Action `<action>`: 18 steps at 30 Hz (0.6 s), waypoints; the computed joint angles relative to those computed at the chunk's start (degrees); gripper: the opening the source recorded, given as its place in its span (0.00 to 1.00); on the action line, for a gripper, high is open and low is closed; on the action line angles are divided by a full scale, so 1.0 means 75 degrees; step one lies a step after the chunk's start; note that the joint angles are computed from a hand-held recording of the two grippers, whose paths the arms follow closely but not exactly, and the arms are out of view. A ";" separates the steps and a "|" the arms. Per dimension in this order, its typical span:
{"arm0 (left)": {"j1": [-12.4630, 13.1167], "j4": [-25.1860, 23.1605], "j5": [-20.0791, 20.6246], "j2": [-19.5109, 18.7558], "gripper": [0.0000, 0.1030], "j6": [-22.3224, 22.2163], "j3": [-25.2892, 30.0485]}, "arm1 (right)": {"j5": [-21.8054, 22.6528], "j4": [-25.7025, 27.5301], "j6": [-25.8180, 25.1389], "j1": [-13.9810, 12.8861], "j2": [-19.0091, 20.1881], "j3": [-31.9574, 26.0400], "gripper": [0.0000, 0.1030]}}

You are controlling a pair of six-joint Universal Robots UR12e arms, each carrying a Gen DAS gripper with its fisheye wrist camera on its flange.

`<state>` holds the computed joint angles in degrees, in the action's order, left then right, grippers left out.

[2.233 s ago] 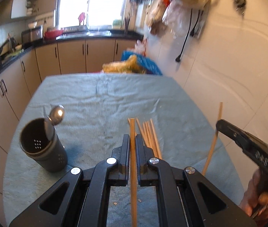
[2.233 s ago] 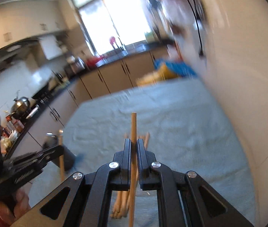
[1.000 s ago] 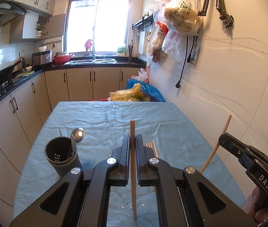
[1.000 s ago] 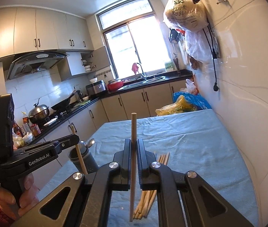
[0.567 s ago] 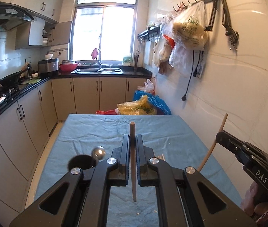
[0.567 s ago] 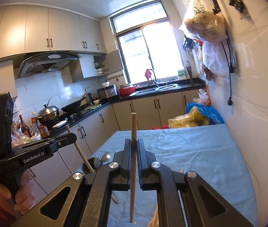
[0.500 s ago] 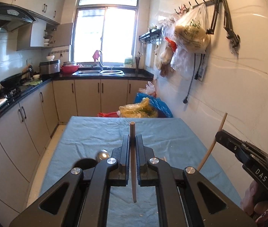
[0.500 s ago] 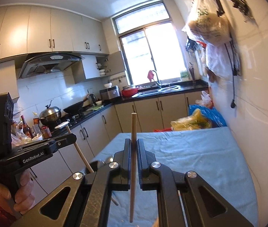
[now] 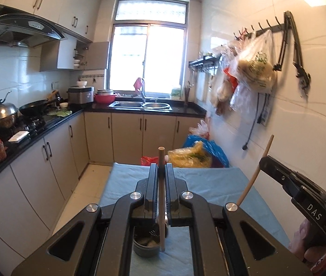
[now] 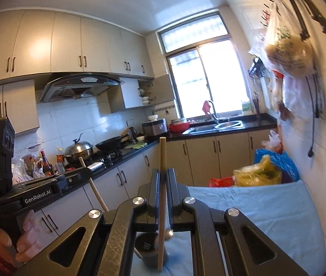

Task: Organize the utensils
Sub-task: 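Carry both chopsticks upright to the black holder cup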

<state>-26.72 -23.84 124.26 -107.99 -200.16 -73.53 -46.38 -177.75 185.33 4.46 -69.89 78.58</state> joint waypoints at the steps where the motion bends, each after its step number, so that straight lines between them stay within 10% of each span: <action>1: 0.0031 0.0006 0.0025 0.0000 0.05 -0.0007 0.0012 | -0.0027 -0.0020 0.0031 0.0049 0.0049 -0.0085 0.06; 18: 0.0701 -0.0010 -0.0477 0.0075 0.05 -0.0767 -0.0546 | -0.0995 0.0405 0.0124 0.0838 0.0945 -0.1011 0.06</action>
